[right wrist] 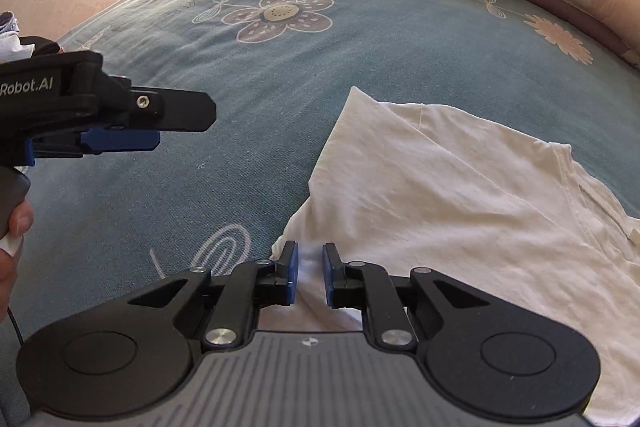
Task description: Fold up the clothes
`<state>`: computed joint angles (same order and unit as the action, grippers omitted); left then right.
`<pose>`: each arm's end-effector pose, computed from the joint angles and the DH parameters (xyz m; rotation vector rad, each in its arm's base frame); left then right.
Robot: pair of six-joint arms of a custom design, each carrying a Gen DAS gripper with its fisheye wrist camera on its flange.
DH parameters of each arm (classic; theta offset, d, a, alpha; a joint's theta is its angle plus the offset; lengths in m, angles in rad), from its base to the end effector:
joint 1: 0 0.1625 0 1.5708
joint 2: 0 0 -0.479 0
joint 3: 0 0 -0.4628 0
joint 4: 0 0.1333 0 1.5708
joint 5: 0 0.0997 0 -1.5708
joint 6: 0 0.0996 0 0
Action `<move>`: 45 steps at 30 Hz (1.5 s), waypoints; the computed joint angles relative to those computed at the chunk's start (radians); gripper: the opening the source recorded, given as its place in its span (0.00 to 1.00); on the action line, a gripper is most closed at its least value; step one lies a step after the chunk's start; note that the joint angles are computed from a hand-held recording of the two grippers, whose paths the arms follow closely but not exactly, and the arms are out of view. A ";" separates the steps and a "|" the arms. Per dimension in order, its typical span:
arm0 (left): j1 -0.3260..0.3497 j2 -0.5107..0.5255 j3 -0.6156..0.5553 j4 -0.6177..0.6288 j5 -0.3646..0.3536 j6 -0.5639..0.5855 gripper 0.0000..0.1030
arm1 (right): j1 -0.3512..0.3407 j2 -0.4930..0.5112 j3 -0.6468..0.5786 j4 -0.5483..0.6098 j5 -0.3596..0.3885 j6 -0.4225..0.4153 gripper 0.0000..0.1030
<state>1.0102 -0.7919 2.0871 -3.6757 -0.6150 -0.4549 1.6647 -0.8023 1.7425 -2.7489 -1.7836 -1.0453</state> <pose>-0.1228 -0.5993 0.0906 -0.3853 2.3059 -1.4294 0.1798 -0.7119 0.0620 1.5011 -2.4112 0.1628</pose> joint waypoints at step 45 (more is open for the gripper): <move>-0.027 0.233 -0.216 0.098 -0.210 0.520 0.85 | -0.334 -0.166 -0.201 0.058 0.259 0.583 0.44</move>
